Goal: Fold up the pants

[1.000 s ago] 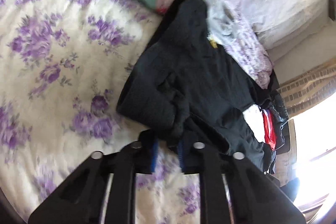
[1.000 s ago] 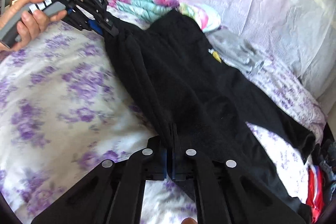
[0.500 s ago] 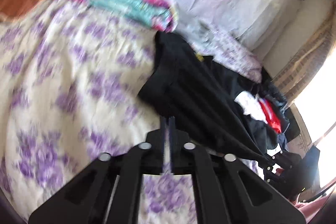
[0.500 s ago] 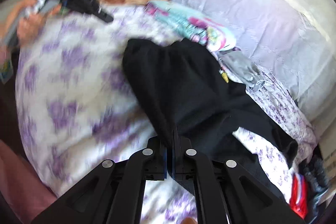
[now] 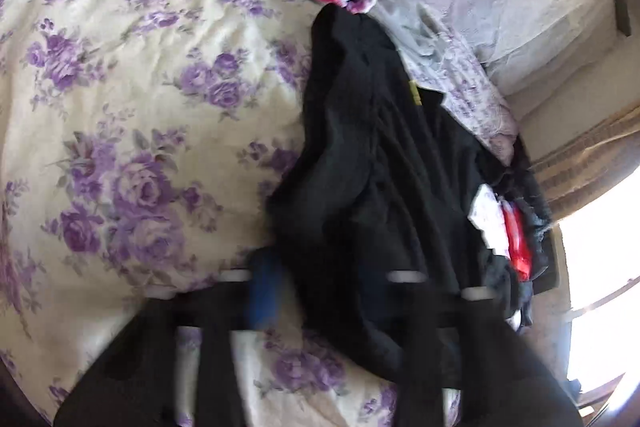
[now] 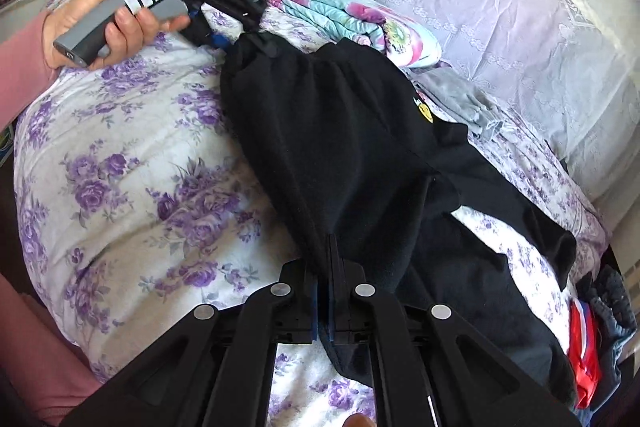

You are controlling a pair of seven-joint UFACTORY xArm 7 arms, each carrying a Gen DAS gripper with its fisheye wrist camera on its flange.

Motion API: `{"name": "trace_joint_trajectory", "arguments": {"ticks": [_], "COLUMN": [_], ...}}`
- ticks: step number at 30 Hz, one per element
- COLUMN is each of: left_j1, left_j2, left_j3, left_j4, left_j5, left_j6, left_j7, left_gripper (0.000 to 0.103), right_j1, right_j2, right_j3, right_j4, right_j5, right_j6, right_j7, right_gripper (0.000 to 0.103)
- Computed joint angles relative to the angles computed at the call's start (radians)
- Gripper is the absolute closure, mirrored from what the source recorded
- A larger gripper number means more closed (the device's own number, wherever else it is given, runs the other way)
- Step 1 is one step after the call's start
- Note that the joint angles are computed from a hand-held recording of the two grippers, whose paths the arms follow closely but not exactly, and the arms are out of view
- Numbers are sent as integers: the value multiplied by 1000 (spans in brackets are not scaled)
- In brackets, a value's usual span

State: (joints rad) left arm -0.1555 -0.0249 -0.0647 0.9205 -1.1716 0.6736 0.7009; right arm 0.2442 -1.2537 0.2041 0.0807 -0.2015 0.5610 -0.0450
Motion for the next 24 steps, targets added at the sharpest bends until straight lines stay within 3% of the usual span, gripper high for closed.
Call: {"name": "trace_joint_trajectory", "arguments": {"ticks": [2, 5, 8, 12, 14, 16, 18, 19, 21, 22, 24], "left_j1": [5, -14, -32, -27, -23, -17, -26, -20, 24, 29, 37], "left_j2": [-41, -190, -361, -496, -476, -445, -465, -483, -547, -559, -534], "left_j3": [8, 24, 72, 94, 102, 98, 156, 153, 86, 73, 61], "left_j4": [-34, -148, -271, -412, -441, -452, -463, -464, -468, -463, -392], "left_j5": [-57, -167, -273, -297, -223, -116, -53, -25, 47, 74, 168], "left_j6": [-2, -82, -102, -190, -187, -187, -140, -156, -300, -344, -352], "left_j7": [43, 176, 286, 299, 234, 130, 95, 63, -29, -49, -84], "left_gripper": [87, 92, 92, 92, 92, 83, 74, 66, 23, 19, 19], "right_j1": [5, 23, 50, 119, 124, 139, 171, 171, 148, 134, 100], "right_j2": [0, -9, 1, 37, 78, 88, 38, 22, -11, -1, 57], "right_j3": [0, 4, -3, -21, 6, -6, -93, -122, -204, -229, -266], "right_j4": [0, 8, 19, 3, -3, -13, -13, -8, 16, 35, 86], "right_j5": [3, 2, 11, 43, 40, 46, 83, 101, 143, 159, 181], "right_j6": [-8, -26, -50, -83, -86, -75, -18, -5, 5, -2, -35], "right_j7": [3, -3, -15, -48, -46, -54, -99, -117, -168, -189, -230], "right_gripper": [99, 99, 99, 99, 96, 91, 67, 60, 38, 36, 32]}}
